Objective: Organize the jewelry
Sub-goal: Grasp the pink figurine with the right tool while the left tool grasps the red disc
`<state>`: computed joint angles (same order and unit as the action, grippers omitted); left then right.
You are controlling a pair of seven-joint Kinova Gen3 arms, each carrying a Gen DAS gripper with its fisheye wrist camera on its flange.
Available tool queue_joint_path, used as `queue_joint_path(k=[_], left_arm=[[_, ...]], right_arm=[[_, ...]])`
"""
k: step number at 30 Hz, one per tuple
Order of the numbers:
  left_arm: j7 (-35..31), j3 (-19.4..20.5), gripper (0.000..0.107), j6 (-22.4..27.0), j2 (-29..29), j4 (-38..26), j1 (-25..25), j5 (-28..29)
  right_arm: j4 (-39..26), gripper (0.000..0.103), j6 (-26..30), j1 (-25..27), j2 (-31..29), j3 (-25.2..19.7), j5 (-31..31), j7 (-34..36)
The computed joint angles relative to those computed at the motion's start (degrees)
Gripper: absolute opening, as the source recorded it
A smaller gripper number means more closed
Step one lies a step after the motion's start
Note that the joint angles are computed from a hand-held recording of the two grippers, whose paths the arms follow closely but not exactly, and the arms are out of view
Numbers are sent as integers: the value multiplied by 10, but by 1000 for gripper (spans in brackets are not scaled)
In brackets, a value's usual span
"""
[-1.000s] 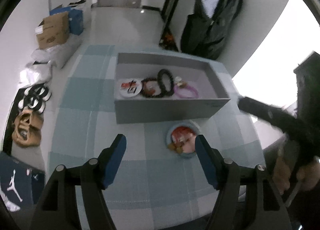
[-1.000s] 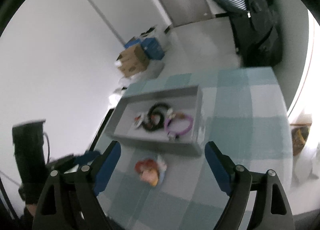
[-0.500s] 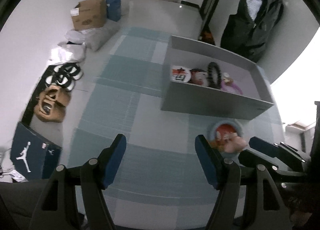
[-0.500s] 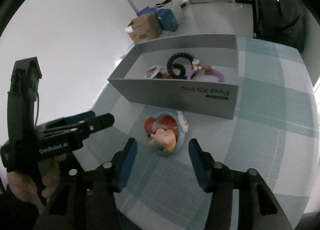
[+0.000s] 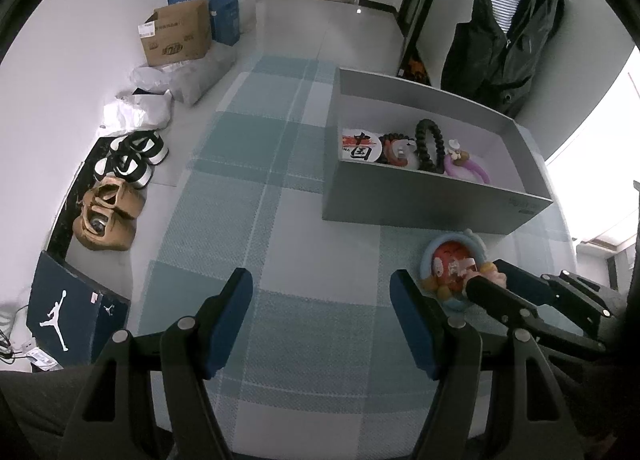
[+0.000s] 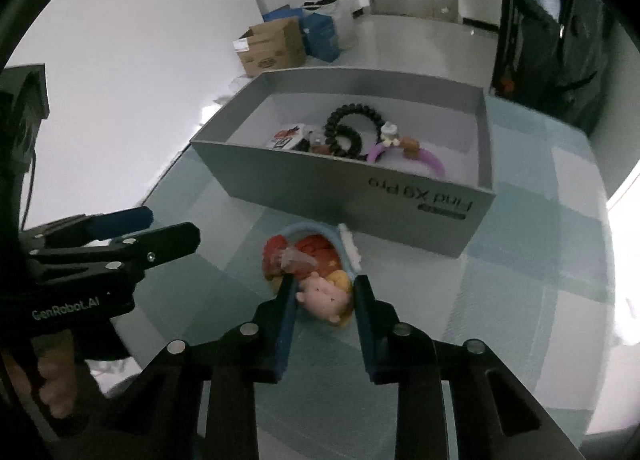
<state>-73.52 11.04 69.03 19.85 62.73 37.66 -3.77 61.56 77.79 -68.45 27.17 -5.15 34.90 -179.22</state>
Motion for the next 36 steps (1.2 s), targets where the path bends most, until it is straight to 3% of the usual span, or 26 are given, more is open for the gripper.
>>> queue_joint_path(k=[7, 13, 20, 32, 36], left_arm=[[7, 1, 67, 10, 6, -10, -7, 20], [-17, 11, 67, 0, 5, -6, -25, 56], [-90, 32, 67, -42, -6, 13, -40, 111], [-105, 18, 66, -12, 37, -46, 32, 49], [-103, 12, 56, 1, 46, -57, 39, 43]], right_arm=[[-1, 27, -1, -8, -4, -1, 8, -3], [89, 27, -77, -1, -62, -9, 33, -85], [128, 27, -82, 11, -90, -34, 66, -162], [166, 27, -77, 23, -119, -60, 101, -229], [178, 27, -78, 32, -127, -70, 103, -243]])
